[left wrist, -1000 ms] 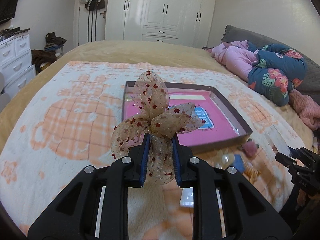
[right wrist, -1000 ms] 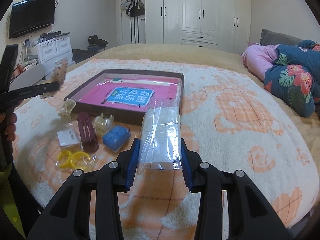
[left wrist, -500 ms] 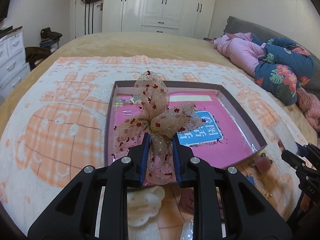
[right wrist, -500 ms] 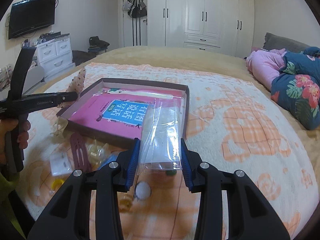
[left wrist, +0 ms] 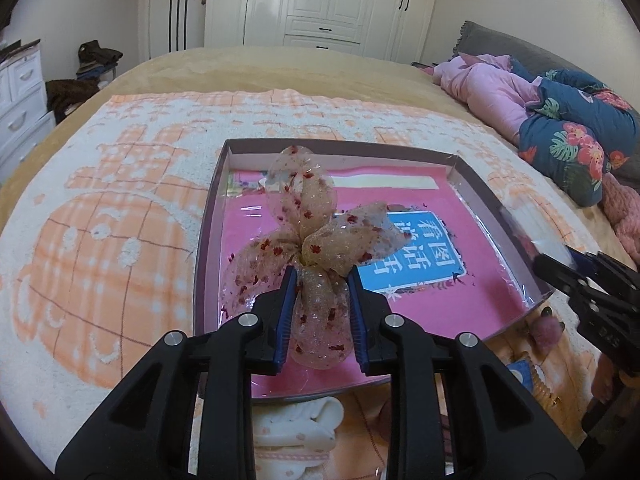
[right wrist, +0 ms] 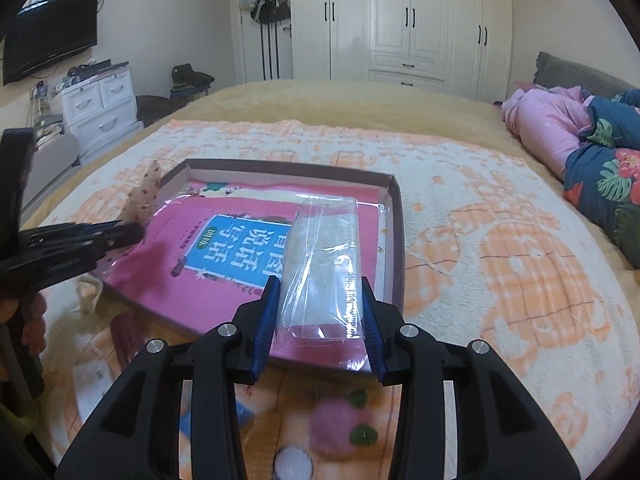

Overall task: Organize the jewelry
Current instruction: 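Carry the bow into the pink box with the left tool while the right carries the bag there, then open both tools to release the bow and bag inside the box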

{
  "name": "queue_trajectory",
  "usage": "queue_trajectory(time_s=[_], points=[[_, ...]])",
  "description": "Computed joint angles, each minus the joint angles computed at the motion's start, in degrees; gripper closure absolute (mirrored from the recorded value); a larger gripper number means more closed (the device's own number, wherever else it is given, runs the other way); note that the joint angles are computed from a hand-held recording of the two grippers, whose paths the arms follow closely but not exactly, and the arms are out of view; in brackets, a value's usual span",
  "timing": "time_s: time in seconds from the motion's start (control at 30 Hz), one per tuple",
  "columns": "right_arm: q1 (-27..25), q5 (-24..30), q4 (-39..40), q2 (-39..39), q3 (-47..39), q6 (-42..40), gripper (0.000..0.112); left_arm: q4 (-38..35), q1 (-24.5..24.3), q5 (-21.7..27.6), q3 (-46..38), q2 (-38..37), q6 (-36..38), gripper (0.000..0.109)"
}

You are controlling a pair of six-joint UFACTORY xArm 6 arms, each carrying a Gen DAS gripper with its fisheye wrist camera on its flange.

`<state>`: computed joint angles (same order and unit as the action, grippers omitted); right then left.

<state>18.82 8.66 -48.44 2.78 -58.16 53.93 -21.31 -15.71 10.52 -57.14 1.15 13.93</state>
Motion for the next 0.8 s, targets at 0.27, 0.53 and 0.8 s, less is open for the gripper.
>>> queue_trajectory(time_s=[0.27,0.53,0.8], points=[[0.3,2.5,2.0,4.6,-3.8,-1.6,0.075,-2.0,-0.1,-1.4,1.4,-0.6,2.2,0.090],[0.6,2.1,4.0,5.1,-3.6,-2.4,0.074,-5.5,-0.3,-3.0,3.6,-3.6,4.7,0.077],[-0.7,-1.3,-9.8,-0.3,0.6,11.2,0.064,-6.5,-0.8,-5.0,6.8,-7.7,4.6,0.060]])
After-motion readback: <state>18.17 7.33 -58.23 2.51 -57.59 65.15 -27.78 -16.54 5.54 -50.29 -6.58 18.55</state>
